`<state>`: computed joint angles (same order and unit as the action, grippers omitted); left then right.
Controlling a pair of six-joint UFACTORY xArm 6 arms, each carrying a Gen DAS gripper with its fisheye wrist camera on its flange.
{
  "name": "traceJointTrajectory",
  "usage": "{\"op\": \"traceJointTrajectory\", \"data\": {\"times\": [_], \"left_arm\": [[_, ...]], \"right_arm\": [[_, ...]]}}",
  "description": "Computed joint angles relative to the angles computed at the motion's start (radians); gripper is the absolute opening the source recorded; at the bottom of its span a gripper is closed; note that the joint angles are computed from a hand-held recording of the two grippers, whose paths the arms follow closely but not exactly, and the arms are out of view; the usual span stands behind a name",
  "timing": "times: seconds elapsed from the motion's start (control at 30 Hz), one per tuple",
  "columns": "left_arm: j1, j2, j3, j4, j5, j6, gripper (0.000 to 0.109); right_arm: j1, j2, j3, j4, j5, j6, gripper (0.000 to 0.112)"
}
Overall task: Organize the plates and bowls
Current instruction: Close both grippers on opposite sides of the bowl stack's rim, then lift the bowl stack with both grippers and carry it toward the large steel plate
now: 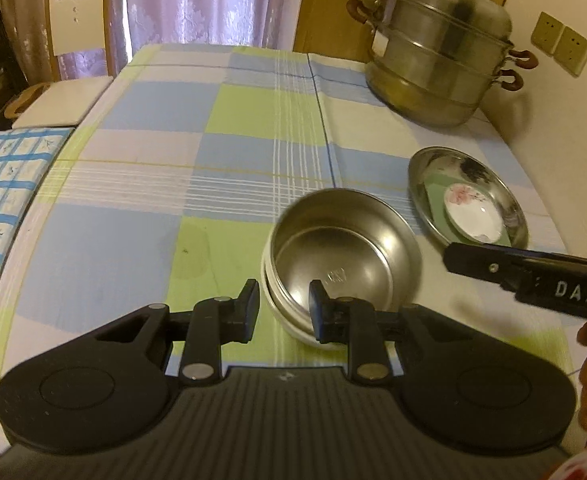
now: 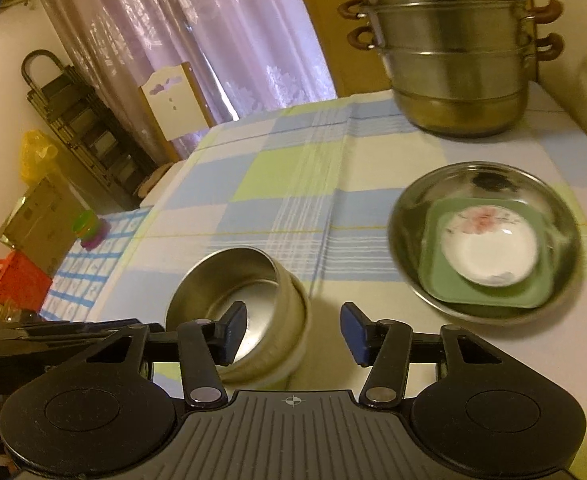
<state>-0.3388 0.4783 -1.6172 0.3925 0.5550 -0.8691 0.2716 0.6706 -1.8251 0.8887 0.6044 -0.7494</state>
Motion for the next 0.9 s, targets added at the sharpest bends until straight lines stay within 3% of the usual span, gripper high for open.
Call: {"op": "traceJointTrajectory", "data": {"times": [0.4,0.47,0.9], "left_arm": [[0.031,0.095,-0.094,-0.143,0.002,0.173,0.022],[0.032,0.100,-0.099,-0.156,0.000,0.190,0.017],[0.036,0.116,-0.127,-0.195,0.008,0.255,0.014]], "right_arm": [[0.014,0.185,-0.235,-0.112,0.069,0.196,0.021],[0.009,0.198,-0.257,-0.110,0.092,0.207,0.014],[-0.001,0.257,-0.392,-0.224,0.206,0.446,0.012]]}}
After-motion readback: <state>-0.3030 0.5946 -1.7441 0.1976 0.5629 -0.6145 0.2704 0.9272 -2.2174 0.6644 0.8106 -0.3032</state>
